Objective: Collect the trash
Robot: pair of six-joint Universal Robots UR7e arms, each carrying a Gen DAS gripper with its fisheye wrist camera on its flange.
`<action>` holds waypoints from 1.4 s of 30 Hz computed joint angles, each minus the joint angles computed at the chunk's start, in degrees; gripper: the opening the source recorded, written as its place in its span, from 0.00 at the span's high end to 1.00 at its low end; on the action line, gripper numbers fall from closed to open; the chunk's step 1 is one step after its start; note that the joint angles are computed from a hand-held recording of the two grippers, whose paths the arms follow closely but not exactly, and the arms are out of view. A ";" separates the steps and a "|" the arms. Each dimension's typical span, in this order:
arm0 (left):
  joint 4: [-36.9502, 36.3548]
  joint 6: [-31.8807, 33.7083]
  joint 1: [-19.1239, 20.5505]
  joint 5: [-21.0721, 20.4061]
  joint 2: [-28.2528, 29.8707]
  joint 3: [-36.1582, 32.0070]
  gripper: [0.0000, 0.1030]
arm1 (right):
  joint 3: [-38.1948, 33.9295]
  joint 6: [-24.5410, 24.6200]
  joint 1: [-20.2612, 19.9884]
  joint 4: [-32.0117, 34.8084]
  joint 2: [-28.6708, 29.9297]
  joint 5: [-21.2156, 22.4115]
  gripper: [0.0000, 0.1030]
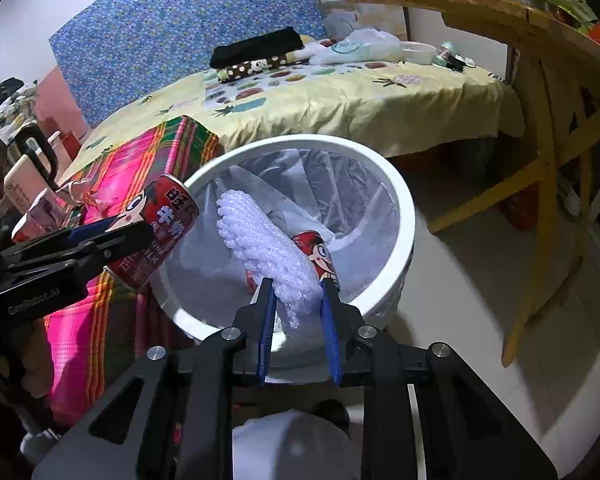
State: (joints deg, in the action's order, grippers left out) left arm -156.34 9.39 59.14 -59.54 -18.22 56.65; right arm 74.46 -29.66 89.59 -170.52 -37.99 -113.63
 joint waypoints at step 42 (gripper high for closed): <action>-20.98 -2.50 0.60 6.93 -14.88 25.36 0.45 | 4.38 -4.41 2.93 -3.06 -0.54 9.55 0.40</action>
